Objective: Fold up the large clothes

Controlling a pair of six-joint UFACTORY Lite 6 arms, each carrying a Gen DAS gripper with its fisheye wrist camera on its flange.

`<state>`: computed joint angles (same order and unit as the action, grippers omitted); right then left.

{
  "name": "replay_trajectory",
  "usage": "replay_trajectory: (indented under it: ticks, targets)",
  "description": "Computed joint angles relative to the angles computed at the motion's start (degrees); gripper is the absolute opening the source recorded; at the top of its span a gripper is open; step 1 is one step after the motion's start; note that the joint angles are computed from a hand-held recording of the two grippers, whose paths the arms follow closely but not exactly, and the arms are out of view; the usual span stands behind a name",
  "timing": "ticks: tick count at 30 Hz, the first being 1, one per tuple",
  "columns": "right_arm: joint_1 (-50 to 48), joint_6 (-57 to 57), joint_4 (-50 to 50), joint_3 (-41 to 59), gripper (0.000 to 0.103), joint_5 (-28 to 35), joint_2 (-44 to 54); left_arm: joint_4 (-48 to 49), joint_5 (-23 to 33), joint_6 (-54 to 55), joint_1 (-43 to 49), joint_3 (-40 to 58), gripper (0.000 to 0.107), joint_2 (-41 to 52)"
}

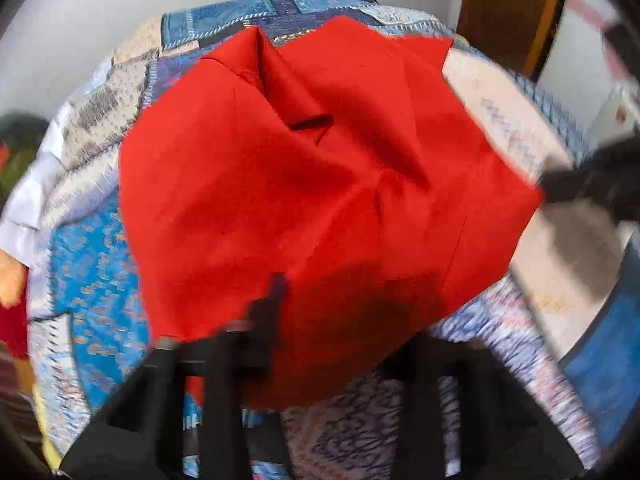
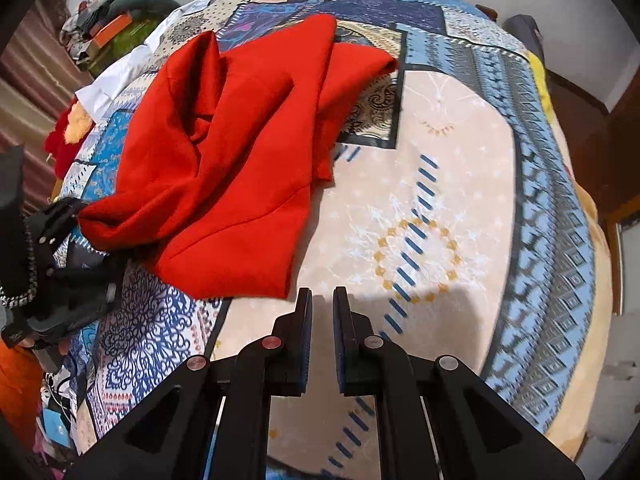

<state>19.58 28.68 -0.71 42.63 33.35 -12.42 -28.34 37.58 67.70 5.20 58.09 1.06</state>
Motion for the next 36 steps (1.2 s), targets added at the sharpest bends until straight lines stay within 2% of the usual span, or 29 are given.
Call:
replay_trajectory:
  ticks: [1, 2, 4, 6, 10, 12, 15, 17, 20, 24, 25, 27, 28, 29, 30, 31, 36]
  targets:
    - [-0.55, -1.47, 1.44, 0.66, 0.005, -1.25, 1.7, 2.19, -1.34, -4.07, -0.91, 1.64, 0.008, -0.22]
    - [-0.86, -3.03, 3.09, 1.12, 0.005, -2.32, 3.05, 2.08, -0.28, -5.74, -1.02, 4.16, 0.007, 0.36]
    - [-1.26, -5.2, 5.49, 3.1, 0.005, -4.17, 7.2, 0.94, 5.54, -8.53, 0.12, 11.43, 0.006, 3.21]
    - [-0.18, -1.63, 0.98, 4.99, 0.005, -5.91, 10.84, 0.74, 10.45, -13.01, 0.3, 20.17, 0.005, 5.6]
    - [1.16, -0.1, -2.34, 7.83, 0.005, -4.75, 13.52, -2.9, 21.76, -19.36, -1.35, 35.73, 0.005, 8.62]
    - [-0.93, -5.79, 3.19, 6.95, 0.005, -5.14, 12.43, -3.69, 23.35, -21.98, -4.08, 37.96, 0.005, 6.96]
    - [-7.85, -20.46, 18.27, 2.83, 0.005, -3.91, 7.36, -6.36, 26.3, -23.08, -8.27, 36.55, 0.005, 5.3]
    - [-12.86, -24.91, 22.05, -1.39, 0.005, -2.15, 1.02, -6.31, 24.21, -22.62, -11.93, 30.52, 0.005, 1.57]
    - [-18.25, -22.37, 16.56, -5.26, 0.005, 2.2, -8.01, -0.9, 15.76, -24.62, -20.88, 17.65, 0.005, -3.5]
    - [-25.69, -23.77, 12.32, -9.29, 0.005, 9.67, -20.11, 9.83, 4.78, -32.87, -29.05, 5.23, 0.006, -1.03]
    - [-26.7, -24.53, 12.38, -9.35, 0.005, 10.79, -21.27, 12.24, 2.49, -34.58, -30.0, 2.43, 0.009, -0.19]
    - [-29.02, -26.53, 12.38, -9.87, 0.005, 13.61, -24.59, 10.26, 1.32, -32.65, -28.87, -0.71, 0.015, -2.03]
    - [-28.79, -25.99, 11.54, -10.23, 0.005, 14.51, -26.26, 8.29, 2.1, -30.17, -27.58, -1.2, 0.025, -2.8]
    - [-28.07, -24.99, 10.18, -10.07, 0.005, 15.34, -27.44, 6.24, 4.6, -27.59, -25.99, -0.87, 0.039, -3.56]
    - [-26.77, -23.39, 8.6, -9.97, 0.005, 15.77, -28.3, 4.01, 9.16, -24.93, -23.71, 0.22, 0.045, -4.67]
    - [-24.51, -20.84, 6.51, -9.47, 0.005, 15.98, -28.73, 3.04, 12.19, -23.48, -21.64, 0.85, 0.057, -6.17]
    - [-11.6, -7.05, -2.56, -4.44, 0.005, 14.56, -25.85, -1.14, 20.85, -12.8, -8.83, 4.51, 0.075, -14.73]
